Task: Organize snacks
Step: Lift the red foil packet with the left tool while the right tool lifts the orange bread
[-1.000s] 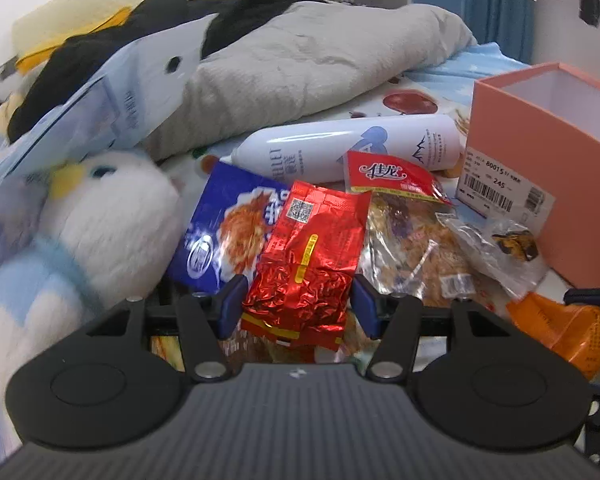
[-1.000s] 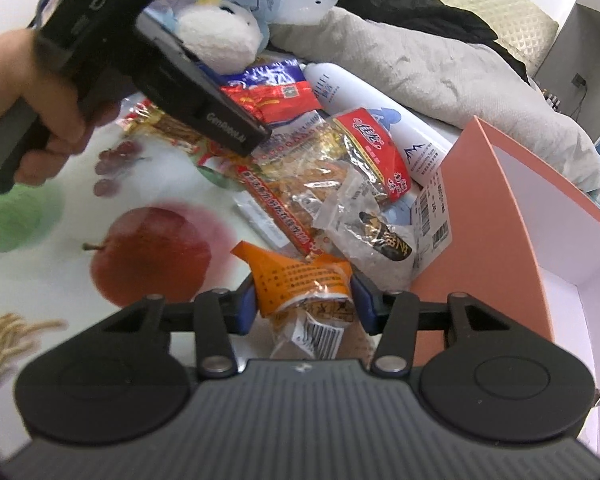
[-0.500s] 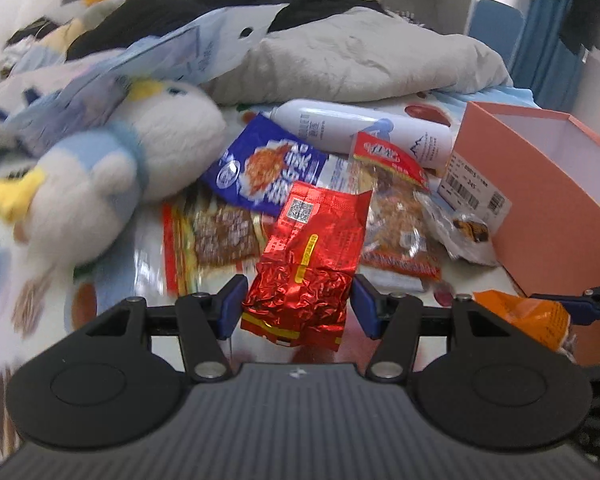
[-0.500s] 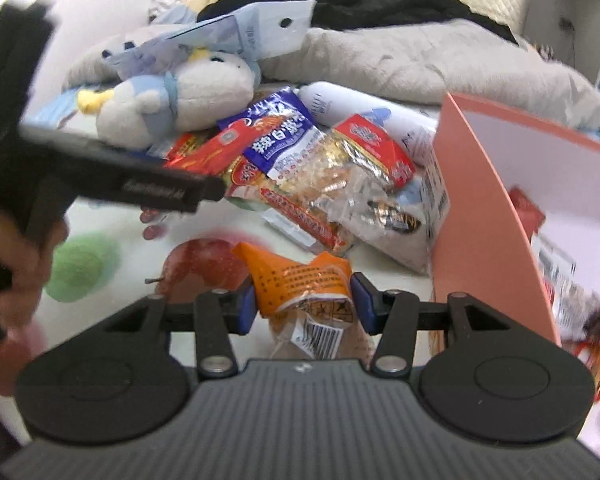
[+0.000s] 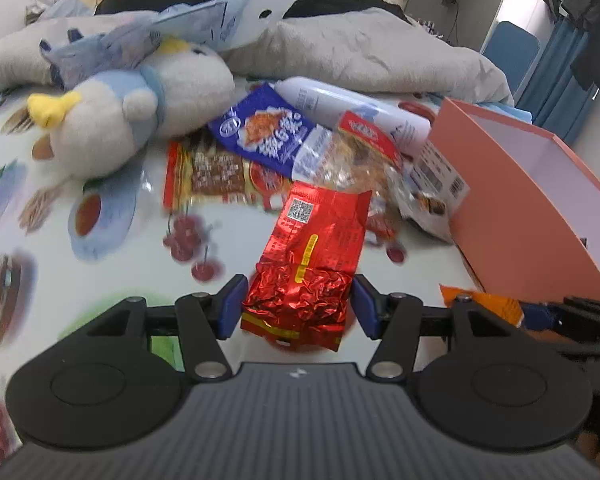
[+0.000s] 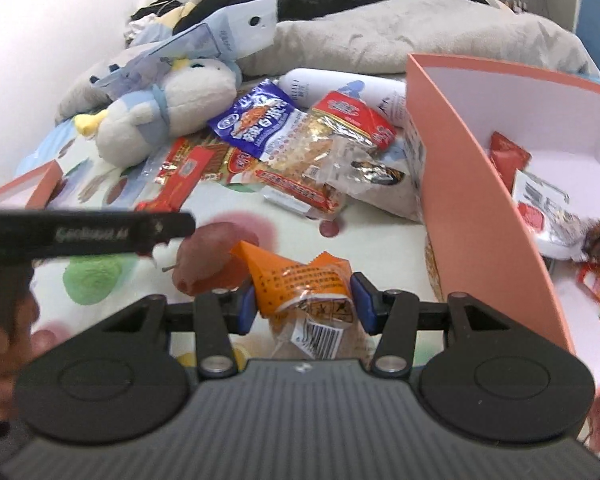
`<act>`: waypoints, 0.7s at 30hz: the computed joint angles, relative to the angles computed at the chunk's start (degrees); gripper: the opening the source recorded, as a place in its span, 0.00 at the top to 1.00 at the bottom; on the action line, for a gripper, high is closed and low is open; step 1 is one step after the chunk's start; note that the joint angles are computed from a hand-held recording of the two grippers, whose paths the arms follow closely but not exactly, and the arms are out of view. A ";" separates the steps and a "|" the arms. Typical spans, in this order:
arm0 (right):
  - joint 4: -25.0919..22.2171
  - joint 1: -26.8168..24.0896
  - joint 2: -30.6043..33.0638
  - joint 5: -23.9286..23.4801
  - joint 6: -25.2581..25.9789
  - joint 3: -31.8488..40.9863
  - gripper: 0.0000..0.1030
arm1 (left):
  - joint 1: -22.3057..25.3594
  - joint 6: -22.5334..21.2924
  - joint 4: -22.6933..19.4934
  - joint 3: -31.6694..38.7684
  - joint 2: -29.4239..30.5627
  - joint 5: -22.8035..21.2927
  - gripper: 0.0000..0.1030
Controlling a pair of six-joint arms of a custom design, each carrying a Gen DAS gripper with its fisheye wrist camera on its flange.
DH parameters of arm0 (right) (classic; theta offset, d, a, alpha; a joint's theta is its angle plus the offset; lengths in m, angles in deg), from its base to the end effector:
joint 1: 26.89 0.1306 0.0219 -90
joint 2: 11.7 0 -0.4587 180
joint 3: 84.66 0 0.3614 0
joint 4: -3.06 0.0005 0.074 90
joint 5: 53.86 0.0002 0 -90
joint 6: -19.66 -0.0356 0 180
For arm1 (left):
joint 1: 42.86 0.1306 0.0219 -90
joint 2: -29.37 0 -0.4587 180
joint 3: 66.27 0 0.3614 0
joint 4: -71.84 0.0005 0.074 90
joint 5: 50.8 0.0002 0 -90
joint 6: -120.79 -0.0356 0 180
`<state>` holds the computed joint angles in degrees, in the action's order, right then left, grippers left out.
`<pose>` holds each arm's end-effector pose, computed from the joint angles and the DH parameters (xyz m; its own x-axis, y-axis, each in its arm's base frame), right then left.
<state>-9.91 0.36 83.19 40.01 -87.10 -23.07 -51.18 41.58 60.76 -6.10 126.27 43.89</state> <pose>0.3913 0.1983 0.3099 -0.7349 -0.0549 -0.6760 -0.2125 0.9652 0.1526 0.4349 -0.0670 0.2886 -0.7573 -0.0778 -0.6484 0.0578 0.9810 -0.1852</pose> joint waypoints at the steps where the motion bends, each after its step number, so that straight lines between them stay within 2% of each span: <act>1: -0.48 -0.14 -0.31 -0.31 -0.55 -0.06 0.50 | -0.15 0.32 -0.27 -0.48 -0.52 0.32 0.40; 8: -3.47 0.53 -3.87 0.64 -1.72 -0.70 0.50 | -0.77 2.77 -2.09 -2.36 -5.04 1.26 0.40; 14: -6.48 0.12 -7.69 0.11 -2.29 -0.86 0.50 | -2.21 4.43 -3.92 -2.51 -9.04 0.32 0.40; 21: -8.91 -0.15 -12.21 -0.02 -3.70 -0.98 0.50 | -3.48 5.48 -8.58 -1.19 -13.92 -1.74 0.40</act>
